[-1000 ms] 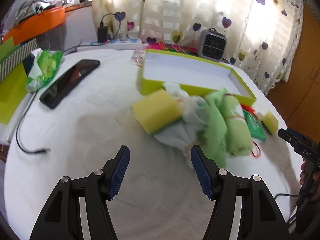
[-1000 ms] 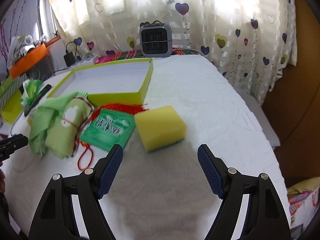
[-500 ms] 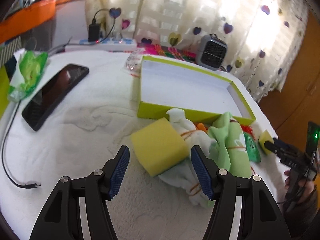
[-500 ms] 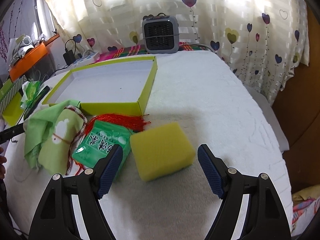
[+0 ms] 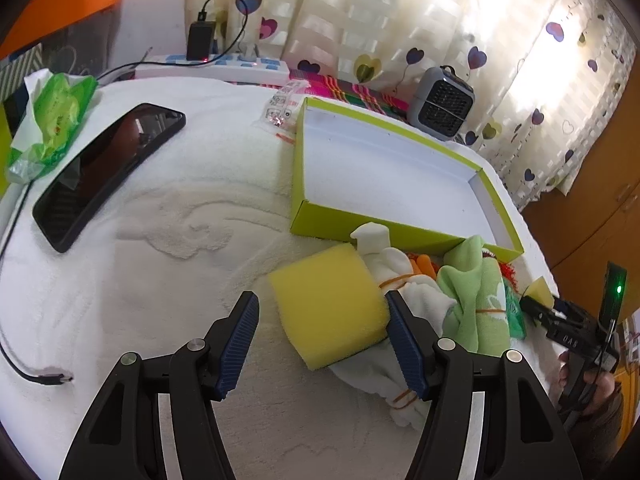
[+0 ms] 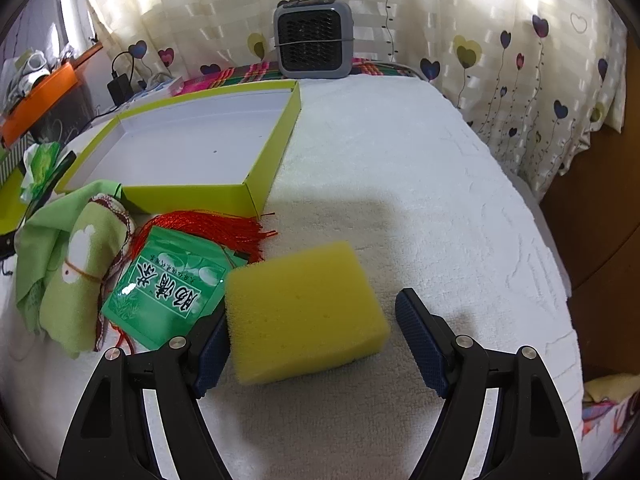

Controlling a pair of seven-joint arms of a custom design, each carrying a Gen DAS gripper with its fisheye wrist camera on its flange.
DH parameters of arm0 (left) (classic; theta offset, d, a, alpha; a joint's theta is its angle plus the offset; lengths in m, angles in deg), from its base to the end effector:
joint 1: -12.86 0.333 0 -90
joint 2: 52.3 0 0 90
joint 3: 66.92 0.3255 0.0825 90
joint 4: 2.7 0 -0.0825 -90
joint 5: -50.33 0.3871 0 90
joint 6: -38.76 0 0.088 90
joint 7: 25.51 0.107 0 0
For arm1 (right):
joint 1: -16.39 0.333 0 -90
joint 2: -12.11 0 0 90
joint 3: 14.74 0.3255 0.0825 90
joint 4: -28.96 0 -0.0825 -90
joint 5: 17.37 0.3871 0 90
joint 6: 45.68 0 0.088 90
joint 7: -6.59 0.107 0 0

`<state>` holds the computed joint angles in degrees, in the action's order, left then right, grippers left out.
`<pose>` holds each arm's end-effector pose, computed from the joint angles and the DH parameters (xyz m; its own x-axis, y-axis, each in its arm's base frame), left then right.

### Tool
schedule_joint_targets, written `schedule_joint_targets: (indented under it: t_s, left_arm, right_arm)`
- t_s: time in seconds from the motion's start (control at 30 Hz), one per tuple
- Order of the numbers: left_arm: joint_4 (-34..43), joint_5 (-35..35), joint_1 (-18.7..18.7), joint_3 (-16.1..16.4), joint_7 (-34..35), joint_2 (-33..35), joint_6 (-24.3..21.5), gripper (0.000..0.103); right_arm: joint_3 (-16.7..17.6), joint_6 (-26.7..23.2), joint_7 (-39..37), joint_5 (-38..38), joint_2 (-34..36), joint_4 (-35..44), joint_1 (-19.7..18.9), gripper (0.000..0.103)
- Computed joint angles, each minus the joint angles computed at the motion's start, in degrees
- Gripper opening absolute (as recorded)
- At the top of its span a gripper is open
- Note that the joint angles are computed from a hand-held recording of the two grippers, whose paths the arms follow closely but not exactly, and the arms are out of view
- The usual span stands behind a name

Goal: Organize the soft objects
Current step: 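Move the right gripper to the yellow sponge and close on it, then lift the yellow sponge with the right gripper while the left gripper grasps another sponge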

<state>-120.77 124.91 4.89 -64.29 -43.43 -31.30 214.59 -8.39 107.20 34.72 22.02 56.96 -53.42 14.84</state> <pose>0.5897 -0.1338 0.2963 0.3773 -0.8783 0.2938 -0.6655 -0.4777 -0.5735 0.7677 0.0255 0.2744 0.5498 -0.8328 -0.0642 -0.6842 -0.4049 -0.6066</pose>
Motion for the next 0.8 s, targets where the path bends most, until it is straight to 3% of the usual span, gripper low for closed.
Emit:
schedule_joint_targets:
  t_s: [0.23, 0.33, 0.4, 0.57, 0.7, 0.8]
  left_arm:
    - [-2.09, -1.40, 1.00, -0.81, 1.49, -2.27, -1.70, 0.064]
    - [-2.54, -3.03, 1.88, -1.55, 2.94, -2.18, -1.18, 0.064]
    - [-2.65, -5.34, 2.29, -2.26, 5.70, -2.00, -1.45, 0.064]
    - [-3.90, -4.51, 1.32, -1.07, 4.30, -2.92, -1.31, 0.064]
    - [-4.36, -9.86, 2.52, -3.10, 10.97, -2.30, -1.53, 0.064]
    - [-3.89, -10.17, 1.22, -1.91, 10.64, -2.03, -1.47, 0.064]
  right_arm:
    - [-0.09, -0.47, 0.87, -0.52, 0.53, 1.02, 0.12, 0.077]
    - [0.56, 0.05, 0.41, 0.61, 0.47, 0.79, -0.50, 0.063]
    - [0.55, -0.15, 0.73, 0.95, 0.48, 0.93, -0.64, 0.059]
    - [1.14, -0.44, -0.46, 2.00, 0.06, 0.32, -1.33, 0.057]
    - [1.63, -0.76, -1.57, 3.13, -0.29, -0.16, -1.82, 0.057]
    - [1.91, -0.81, -2.83, 4.00, -0.87, -1.08, -2.06, 0.057]
